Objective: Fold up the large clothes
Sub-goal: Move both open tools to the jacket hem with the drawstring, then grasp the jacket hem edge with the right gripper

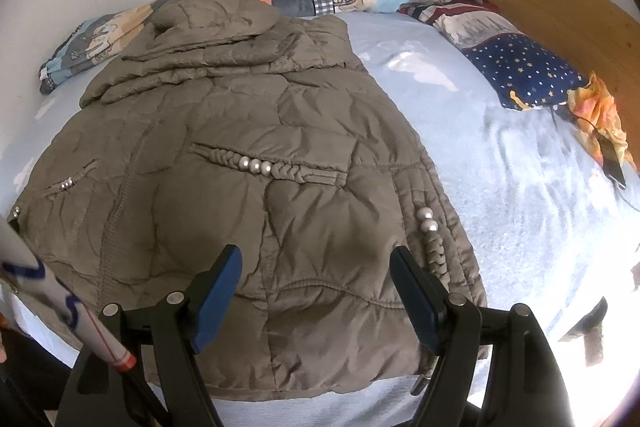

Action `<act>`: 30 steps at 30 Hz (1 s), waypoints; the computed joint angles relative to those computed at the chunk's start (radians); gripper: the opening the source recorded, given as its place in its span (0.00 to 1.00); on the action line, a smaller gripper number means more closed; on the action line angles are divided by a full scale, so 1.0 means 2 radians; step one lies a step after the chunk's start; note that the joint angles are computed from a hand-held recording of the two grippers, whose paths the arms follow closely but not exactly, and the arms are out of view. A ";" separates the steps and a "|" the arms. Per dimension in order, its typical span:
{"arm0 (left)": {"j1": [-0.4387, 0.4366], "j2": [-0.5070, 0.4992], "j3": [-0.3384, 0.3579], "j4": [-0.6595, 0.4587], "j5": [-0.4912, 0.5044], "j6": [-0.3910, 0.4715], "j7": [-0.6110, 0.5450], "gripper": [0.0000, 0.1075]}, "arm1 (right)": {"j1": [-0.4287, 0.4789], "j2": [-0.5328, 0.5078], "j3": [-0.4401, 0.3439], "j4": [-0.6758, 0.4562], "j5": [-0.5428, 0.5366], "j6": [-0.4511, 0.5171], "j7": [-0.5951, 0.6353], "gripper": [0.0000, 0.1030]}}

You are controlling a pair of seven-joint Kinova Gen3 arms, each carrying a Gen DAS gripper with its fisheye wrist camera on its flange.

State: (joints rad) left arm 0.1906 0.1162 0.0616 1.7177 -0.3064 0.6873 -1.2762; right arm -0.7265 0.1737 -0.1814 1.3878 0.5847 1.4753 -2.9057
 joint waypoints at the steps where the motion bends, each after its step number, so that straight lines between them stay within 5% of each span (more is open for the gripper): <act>1: -0.007 0.001 0.000 0.000 0.013 0.002 -0.012 0.96 | 0.000 0.000 0.000 0.001 -0.001 0.001 -0.001 0.78; 11: -0.054 0.013 -0.009 -0.013 0.115 0.037 -0.066 0.96 | 0.021 -0.027 -0.003 0.036 -0.017 0.006 -0.042 0.79; 30: -0.068 0.003 -0.009 -0.008 0.147 0.049 -0.098 0.96 | 0.030 -0.024 -0.011 0.043 -0.029 0.014 -0.044 0.79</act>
